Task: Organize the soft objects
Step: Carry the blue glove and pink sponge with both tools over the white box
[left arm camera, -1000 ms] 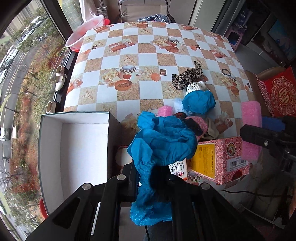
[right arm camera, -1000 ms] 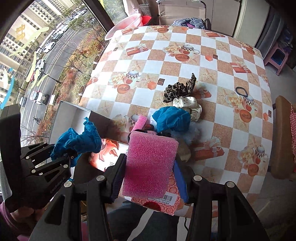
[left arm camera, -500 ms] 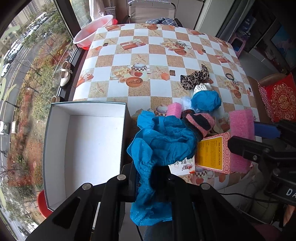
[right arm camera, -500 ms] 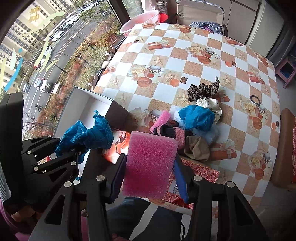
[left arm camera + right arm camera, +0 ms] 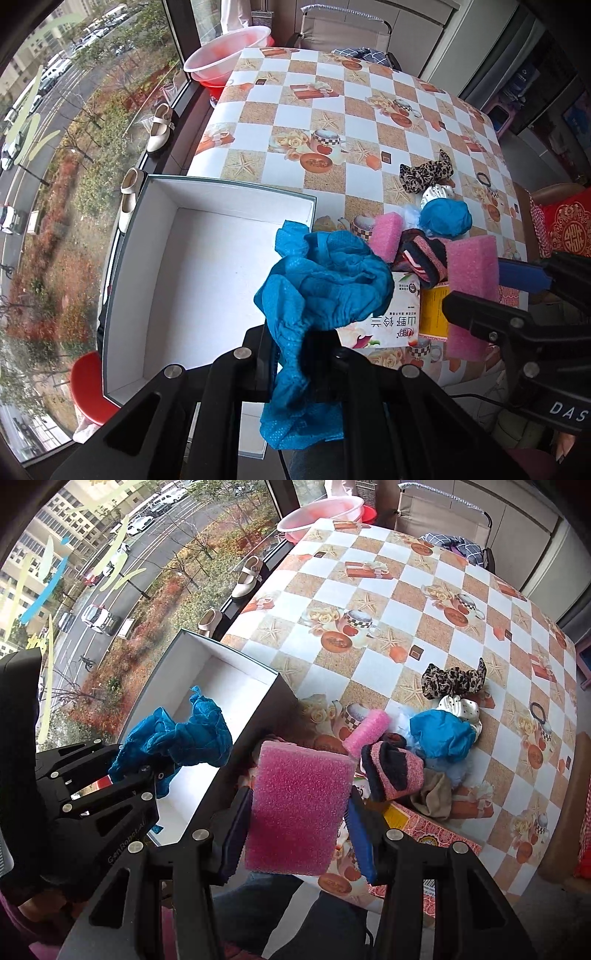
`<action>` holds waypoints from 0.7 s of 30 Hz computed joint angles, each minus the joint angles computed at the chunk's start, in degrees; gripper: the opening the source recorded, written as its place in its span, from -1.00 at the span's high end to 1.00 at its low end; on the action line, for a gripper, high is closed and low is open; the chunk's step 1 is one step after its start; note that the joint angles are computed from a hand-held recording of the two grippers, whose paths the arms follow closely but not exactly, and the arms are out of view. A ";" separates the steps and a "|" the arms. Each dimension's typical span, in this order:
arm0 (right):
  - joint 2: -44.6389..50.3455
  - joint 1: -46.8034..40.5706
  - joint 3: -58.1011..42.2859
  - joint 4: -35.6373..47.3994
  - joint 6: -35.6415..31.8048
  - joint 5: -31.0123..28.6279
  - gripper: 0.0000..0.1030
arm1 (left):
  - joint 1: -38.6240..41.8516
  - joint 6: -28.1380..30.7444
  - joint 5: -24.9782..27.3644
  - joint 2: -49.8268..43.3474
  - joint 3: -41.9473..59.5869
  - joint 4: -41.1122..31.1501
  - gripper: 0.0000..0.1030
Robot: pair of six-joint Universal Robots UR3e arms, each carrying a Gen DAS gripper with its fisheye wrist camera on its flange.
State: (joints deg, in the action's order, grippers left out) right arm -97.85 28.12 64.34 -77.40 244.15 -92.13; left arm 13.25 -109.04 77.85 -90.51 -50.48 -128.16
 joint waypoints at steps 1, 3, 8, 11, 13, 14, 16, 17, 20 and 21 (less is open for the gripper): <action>1.03 -0.09 -0.86 -0.20 -0.76 0.29 0.01 | 0.42 -0.31 0.07 -0.59 0.47 0.16 0.75; 3.26 -0.27 -2.93 -0.33 -2.31 0.77 0.01 | 1.38 -0.79 0.18 -1.56 1.08 0.74 0.75; 8.58 -0.74 -8.27 -0.17 -6.01 2.02 0.01 | 3.71 -1.88 0.83 -3.65 1.96 2.29 0.75; 11.68 -0.85 -11.66 0.52 -7.91 2.69 0.01 | 5.06 -2.82 1.43 -4.89 2.06 3.53 0.75; 13.73 -0.91 -14.05 1.06 -9.12 3.16 0.01 | 5.87 -3.52 1.99 -5.68 1.95 4.55 0.75; 14.74 -0.93 -15.24 1.33 -9.70 3.36 0.01 | 6.30 -3.73 2.29 -6.07 1.90 5.08 0.75; 16.97 -0.95 -17.92 1.98 -10.89 3.82 0.01 | 7.05 -4.24 2.92 -6.57 1.31 6.43 0.75; 17.95 -0.95 -19.03 2.18 -11.45 4.02 0.01 | 7.36 -4.47 3.22 -6.72 0.94 7.04 0.75; 21.37 -0.84 -23.27 3.28 -13.20 4.60 0.01 | 8.38 -5.01 4.19 -7.21 0.00 8.61 0.75; 22.67 -0.66 -25.04 3.81 -13.64 4.72 0.01 | 8.52 -5.35 4.56 -7.25 -0.58 9.21 0.75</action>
